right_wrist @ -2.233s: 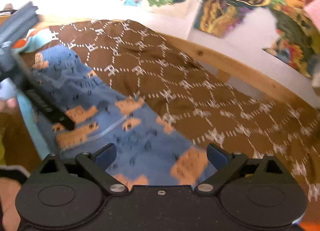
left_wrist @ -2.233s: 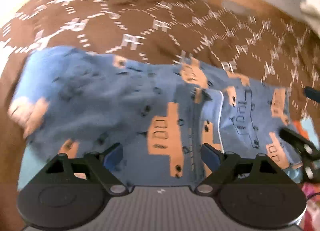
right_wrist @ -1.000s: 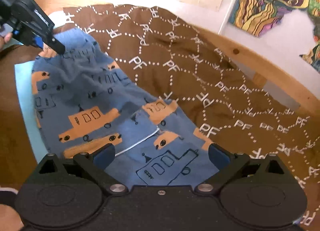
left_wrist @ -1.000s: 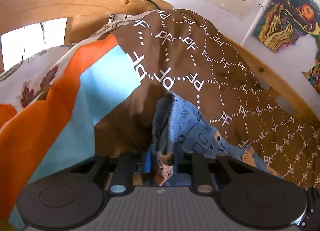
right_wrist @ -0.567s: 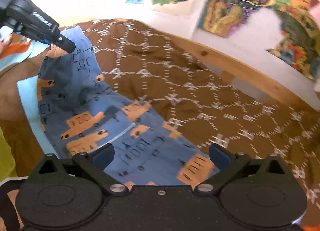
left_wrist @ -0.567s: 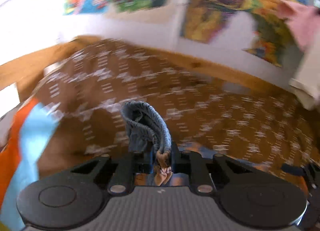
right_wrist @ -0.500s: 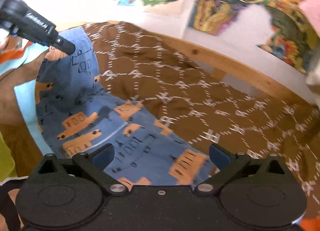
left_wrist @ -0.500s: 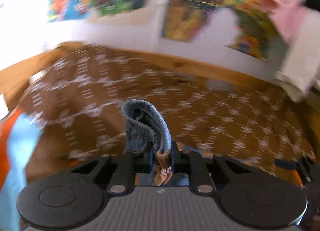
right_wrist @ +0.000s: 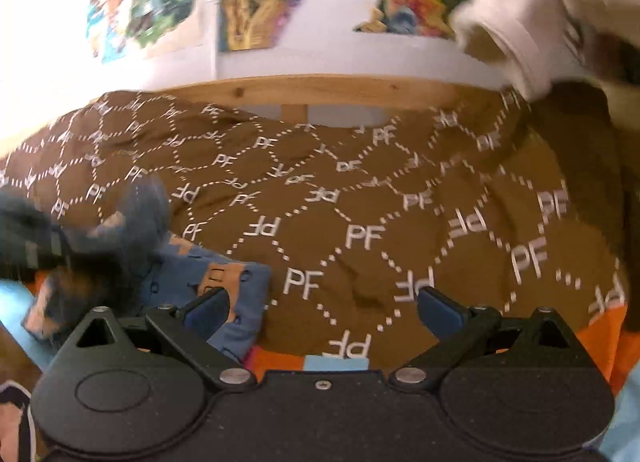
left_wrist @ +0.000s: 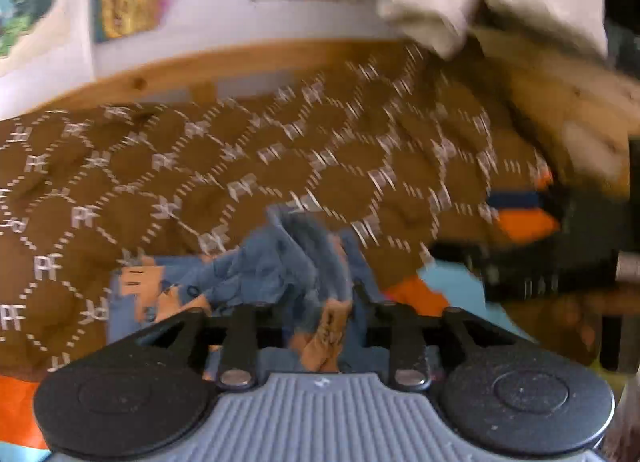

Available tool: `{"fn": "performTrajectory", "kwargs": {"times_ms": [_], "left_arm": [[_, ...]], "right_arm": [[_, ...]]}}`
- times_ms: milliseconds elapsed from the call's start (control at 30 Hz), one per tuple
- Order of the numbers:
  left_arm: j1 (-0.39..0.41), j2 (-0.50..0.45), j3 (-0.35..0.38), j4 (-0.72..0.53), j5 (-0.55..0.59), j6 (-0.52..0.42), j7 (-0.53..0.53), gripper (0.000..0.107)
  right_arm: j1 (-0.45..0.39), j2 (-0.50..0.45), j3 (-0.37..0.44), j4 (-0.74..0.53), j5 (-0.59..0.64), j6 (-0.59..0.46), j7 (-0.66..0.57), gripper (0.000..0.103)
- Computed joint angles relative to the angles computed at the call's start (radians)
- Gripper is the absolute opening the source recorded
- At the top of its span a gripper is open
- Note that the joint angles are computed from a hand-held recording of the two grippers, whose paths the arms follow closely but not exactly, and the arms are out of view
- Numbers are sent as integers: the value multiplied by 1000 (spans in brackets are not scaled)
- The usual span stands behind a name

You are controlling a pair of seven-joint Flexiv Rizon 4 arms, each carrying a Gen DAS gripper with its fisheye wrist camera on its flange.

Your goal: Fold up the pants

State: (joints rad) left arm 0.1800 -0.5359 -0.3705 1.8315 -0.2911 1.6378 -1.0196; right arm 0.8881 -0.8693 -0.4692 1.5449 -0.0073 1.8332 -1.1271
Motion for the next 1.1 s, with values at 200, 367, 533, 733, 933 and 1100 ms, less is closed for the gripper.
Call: {"fn": "performTrajectory", "kwargs": {"times_ms": [200, 367, 533, 733, 933, 1100], "left_arm": [[-63, -3, 83, 36, 70, 18, 36, 58], [-144, 13, 205, 50, 96, -17, 29, 58], [-151, 19, 233, 63, 93, -46, 29, 58], [-108, 25, 182, 60, 70, -84, 74, 47], [-102, 26, 177, 43, 13, -127, 78, 14], [-52, 45, 112, 71, -41, -105, 106, 7]], "right_arm": [[-162, 10, 218, -39, -69, 8, 0, 100], [-336, -20, 485, -93, -223, 44, -48, 96], [-480, -112, 728, -212, -386, -36, -47, 78], [-536, -189, 883, -310, -405, -139, -65, 60], [-568, -237, 988, -371, -336, -200, -97, 42], [-577, -249, 1029, -383, -288, -182, -133, 11]]}}
